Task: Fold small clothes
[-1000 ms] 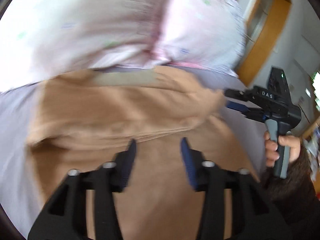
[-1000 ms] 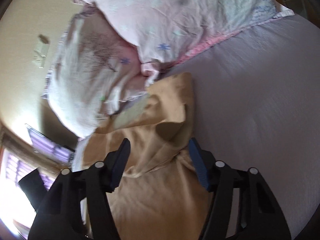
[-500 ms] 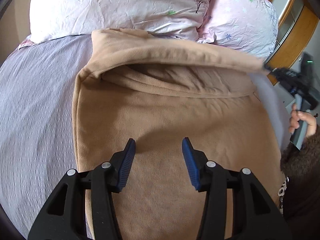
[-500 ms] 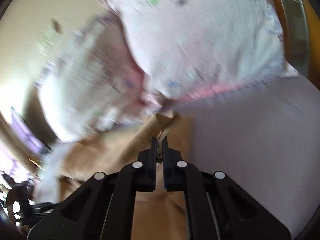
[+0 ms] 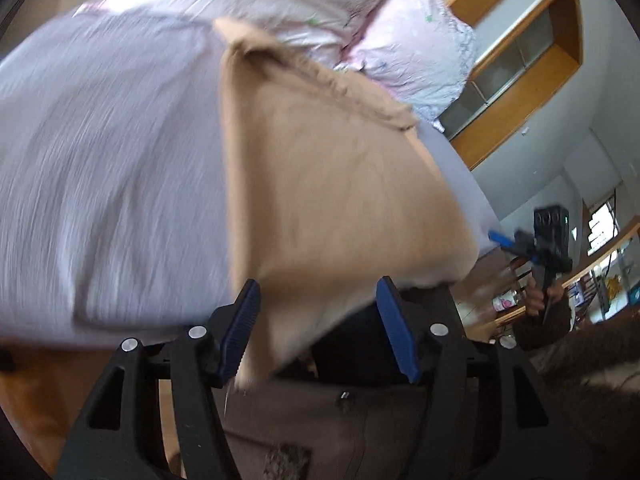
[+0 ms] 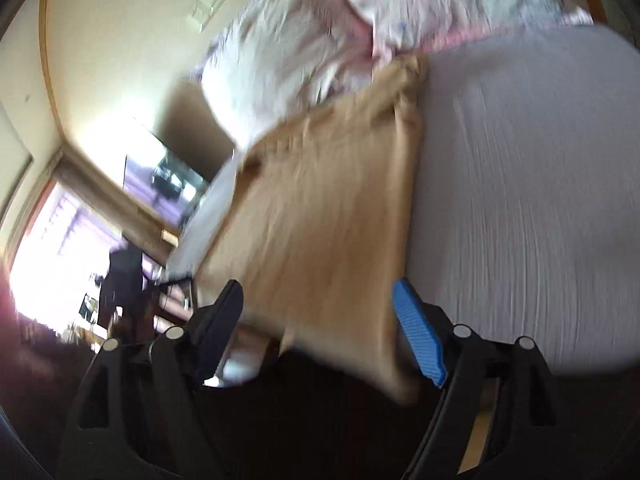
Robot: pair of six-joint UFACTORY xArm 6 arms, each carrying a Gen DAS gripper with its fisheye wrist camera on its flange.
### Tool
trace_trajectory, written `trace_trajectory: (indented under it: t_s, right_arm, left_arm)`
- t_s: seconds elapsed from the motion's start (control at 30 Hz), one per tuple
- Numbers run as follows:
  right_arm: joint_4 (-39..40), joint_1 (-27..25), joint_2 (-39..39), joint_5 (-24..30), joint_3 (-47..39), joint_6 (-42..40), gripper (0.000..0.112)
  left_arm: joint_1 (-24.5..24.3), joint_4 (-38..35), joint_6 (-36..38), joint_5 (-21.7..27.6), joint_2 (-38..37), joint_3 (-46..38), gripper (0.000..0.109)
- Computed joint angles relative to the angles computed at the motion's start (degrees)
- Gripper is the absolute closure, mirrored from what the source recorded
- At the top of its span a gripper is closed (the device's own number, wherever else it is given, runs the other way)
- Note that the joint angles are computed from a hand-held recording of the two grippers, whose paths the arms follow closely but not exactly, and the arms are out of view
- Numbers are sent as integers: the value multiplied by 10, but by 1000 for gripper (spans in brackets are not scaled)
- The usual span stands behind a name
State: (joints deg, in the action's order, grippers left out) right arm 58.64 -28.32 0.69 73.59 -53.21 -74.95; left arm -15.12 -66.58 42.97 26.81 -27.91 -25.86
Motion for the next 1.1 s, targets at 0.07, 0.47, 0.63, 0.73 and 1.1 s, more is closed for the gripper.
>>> trace_trajectory:
  t_s: [0.07, 0.47, 0.63, 0.73, 1.1]
  right_arm:
    - [-22, 1, 2, -21, 20, 11, 35]
    - [-14, 23, 124, 1, -27, 0, 43]
    - [-12, 13, 136, 70, -42, -40, 108]
    - [-8, 3, 98, 123, -37, -84, 108]
    - [255, 139, 271, -49, -387, 123, 108]
  left_arm:
    - [3, -19, 2, 5, -9, 20, 47]
    - [-9, -65, 3, -35, 78, -1, 47]
    - [32, -121, 56, 36, 80, -6, 103]
    - [52, -109, 47, 93, 64, -15, 104]
    - [69, -39, -64, -33, 347, -446, 104]
